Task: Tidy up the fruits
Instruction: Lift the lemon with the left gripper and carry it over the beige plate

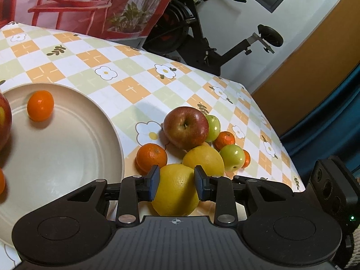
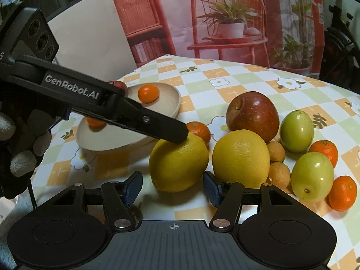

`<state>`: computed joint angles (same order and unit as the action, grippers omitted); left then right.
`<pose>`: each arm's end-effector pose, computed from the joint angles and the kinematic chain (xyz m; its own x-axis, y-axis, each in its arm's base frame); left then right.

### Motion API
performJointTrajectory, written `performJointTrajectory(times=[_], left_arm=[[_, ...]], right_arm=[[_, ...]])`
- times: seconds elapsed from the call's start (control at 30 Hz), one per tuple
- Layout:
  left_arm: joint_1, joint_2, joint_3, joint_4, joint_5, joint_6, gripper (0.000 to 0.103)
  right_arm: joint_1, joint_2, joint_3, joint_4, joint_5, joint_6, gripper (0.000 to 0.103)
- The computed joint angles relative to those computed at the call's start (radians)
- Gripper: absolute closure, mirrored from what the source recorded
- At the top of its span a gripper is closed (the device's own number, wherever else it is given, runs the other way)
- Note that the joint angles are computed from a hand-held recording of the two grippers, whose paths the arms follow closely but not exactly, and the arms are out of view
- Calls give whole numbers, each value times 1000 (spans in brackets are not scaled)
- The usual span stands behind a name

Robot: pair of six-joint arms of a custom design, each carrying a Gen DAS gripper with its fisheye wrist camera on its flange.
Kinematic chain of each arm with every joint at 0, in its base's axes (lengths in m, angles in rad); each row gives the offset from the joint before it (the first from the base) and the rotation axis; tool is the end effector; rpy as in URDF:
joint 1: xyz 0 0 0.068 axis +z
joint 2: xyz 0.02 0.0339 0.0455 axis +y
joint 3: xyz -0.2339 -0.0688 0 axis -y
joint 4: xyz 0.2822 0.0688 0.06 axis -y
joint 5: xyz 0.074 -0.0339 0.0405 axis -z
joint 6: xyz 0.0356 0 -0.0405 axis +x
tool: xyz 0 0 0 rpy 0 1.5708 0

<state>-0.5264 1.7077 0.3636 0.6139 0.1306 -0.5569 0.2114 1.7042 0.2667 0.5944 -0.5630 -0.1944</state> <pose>0.2184 -0.1322 0.0108 -0.7972 -0.1429 -0.5865 0.1893 0.8635 -0.4675 0.2085 0.0642 -0.0041 -0.6150 -0.2991 -0.7296 -0.6557 0.7079 0.2625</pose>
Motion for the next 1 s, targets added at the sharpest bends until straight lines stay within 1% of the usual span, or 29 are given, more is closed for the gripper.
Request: performJointTrajectory(times=[0.13,0.3,0.4,0.57,0.7,0.8,0.9,1.0], left_arm=[[6,1,-7,12,8,-2,69],[-6,-21,-23,7,-5,-5,69],[-11,-50,-44,6,-10,-11,69],[-16,-145,-104,-15,-28,-22,69],[-16,-287,-187,-52,-61,-45,69],[-16,-419,-247,-107,-95,-61,69],[-7,-595,-305,-219,-122,-63,69],[28,-785,-358,-350,-125,-57,69]], right_arm=[[11,1,-10,29,29,6,54],[-7,-16,-2,-20,-1,-7,55],[-8,-41,-16,-28,-10,-12,55],[0,-112,-36,-73,-27,-40,55],[44,-180,-43,-111,-23,-44,55],[85,-220,-39,-138,-16,-35,55],[133,-241,-17,-167,-5,-35,55],[187,-233,21,-186,11,-28,55]])
